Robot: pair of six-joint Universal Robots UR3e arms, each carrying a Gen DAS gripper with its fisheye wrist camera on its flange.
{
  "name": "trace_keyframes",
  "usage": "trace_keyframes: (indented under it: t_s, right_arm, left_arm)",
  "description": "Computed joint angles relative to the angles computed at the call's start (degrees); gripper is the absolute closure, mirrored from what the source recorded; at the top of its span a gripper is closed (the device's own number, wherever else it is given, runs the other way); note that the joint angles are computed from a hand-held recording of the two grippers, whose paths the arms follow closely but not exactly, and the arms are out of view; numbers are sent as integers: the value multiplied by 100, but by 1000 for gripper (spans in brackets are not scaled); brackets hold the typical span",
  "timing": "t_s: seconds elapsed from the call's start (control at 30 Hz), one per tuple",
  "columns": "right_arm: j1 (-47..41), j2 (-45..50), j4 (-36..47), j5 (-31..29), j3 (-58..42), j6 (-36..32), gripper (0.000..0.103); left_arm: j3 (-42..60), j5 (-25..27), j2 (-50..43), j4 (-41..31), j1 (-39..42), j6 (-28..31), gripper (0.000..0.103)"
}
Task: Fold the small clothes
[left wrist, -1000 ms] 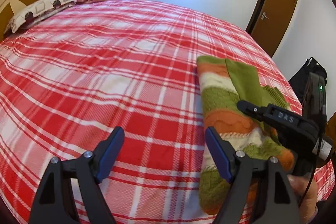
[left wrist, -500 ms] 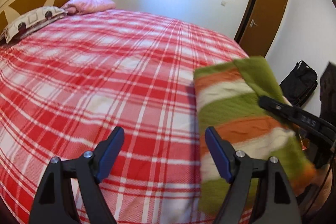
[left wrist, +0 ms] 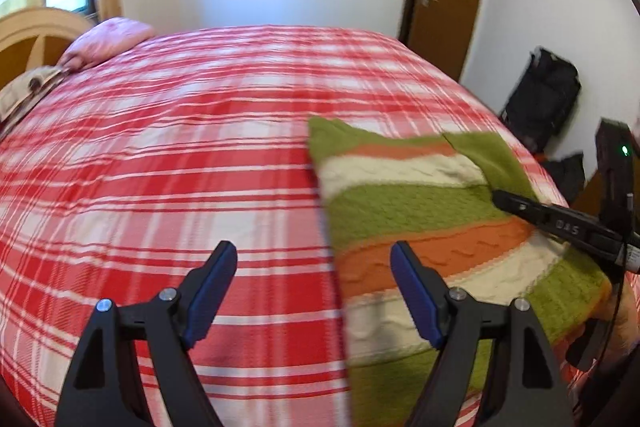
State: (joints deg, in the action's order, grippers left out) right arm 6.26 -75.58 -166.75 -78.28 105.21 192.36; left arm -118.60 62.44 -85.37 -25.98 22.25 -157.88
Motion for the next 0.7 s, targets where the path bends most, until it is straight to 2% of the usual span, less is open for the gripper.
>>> trace_keyframes:
  t_s: [0.13,0.2,0.23,0.3,0.33,0.37,0.43,0.53,0.7]
  right_arm:
    - [59,93,-659,-233,388,65,90]
    - [-132,-12,-584,34,479,145,86]
    - [-169,-152,-288,-23,431,181,82]
    - [110,-427,192,-704,273,236,78]
    - [532,-613,333,-1590,202,196,77]
    - [787,-766,291,-2034,252,142,77]
    - [1276,-1154,242,-2643,440,114,77]
    - [1816,-1695,245,-2451,774,172,77]
    - [2264,-1625,113,-2136,1037,283,77]
  left_arm:
    - [-115,491,-260,451,-588,-4,22]
    - [-150,806,-505,655,-842,-5,22]
    - [-166,918,-559,677,-929,-4,21]
    - [-212,1041,-599,691,-1003,14,20]
    - [-270,995,-507,657,-957,57,20]
    - [-299,948,-418,593,-907,108,20]
    - [-345,889,-228,444,-801,182,20]
    - [-360,751,-88,185,-681,164,19]
    - [-545,647,290,-295,-602,86,19]
